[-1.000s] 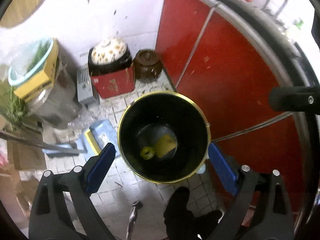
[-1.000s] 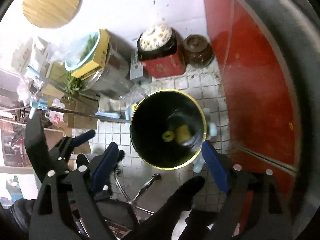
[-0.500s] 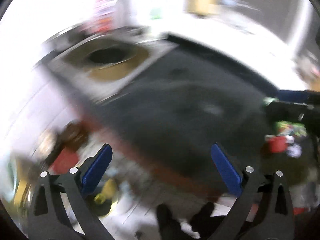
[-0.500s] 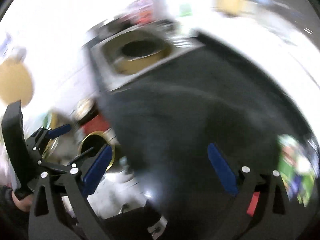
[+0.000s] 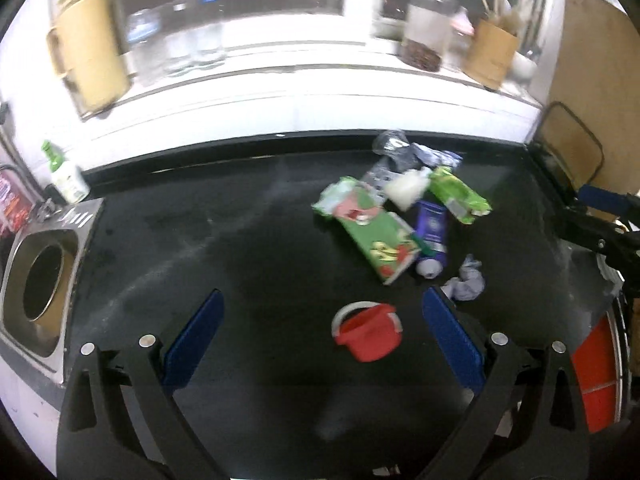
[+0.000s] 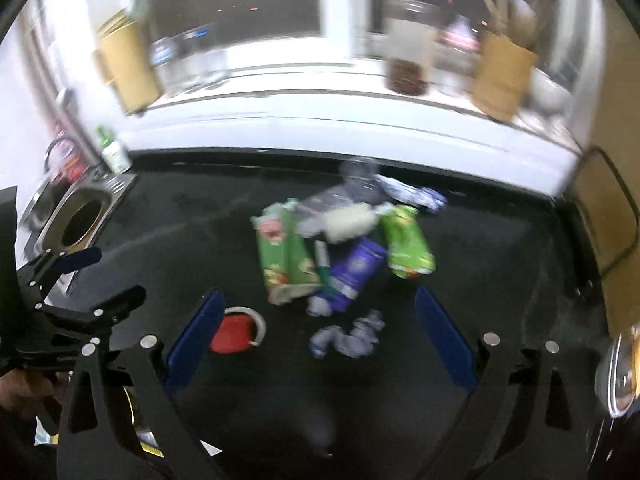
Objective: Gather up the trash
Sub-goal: 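Move both tools back over the trash pile on the countertop, then grasp the green cartoon pouch with the left tool while the right tool grasps the green juice box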
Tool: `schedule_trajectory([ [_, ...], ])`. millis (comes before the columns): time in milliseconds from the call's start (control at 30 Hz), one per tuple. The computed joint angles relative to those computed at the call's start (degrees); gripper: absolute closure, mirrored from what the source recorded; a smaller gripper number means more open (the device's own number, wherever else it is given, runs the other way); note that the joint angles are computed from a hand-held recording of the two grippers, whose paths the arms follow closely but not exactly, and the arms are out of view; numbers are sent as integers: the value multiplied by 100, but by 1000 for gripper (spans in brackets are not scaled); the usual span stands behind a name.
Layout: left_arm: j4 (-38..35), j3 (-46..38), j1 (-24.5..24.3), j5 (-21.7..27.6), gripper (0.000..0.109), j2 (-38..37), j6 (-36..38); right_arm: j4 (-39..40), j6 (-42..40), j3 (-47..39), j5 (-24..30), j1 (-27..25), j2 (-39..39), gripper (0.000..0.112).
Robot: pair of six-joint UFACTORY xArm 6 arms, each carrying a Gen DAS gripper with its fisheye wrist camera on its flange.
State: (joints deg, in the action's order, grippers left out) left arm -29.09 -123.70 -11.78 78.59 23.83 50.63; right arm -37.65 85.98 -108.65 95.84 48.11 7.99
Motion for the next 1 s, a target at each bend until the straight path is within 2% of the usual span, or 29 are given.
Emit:
schedule_trajectory([
  [100,60,363,-167,-44,12,-271,-80,24,328,428,34,70,-350,19],
  [233,246,646,-347,-206,12,-441,-177,25,359,594,80,80,-505,19],
  [367,349,508,-469,-153,12,-312,-426,49,481,1000,-91,38,-801,19],
  [567,585,-160,-715,86,12,278,-988,228,560,1769,-537,-221,-1315,19],
  [733,744,-344,-993,-91,12,613,-1254,549,408,2588,-1139,-714,-1744,19],
  [1000,1049,-909,-1391,-291,12,1404,-1655,1232,-249,3854,-2459,-1860,-2212,19],
])
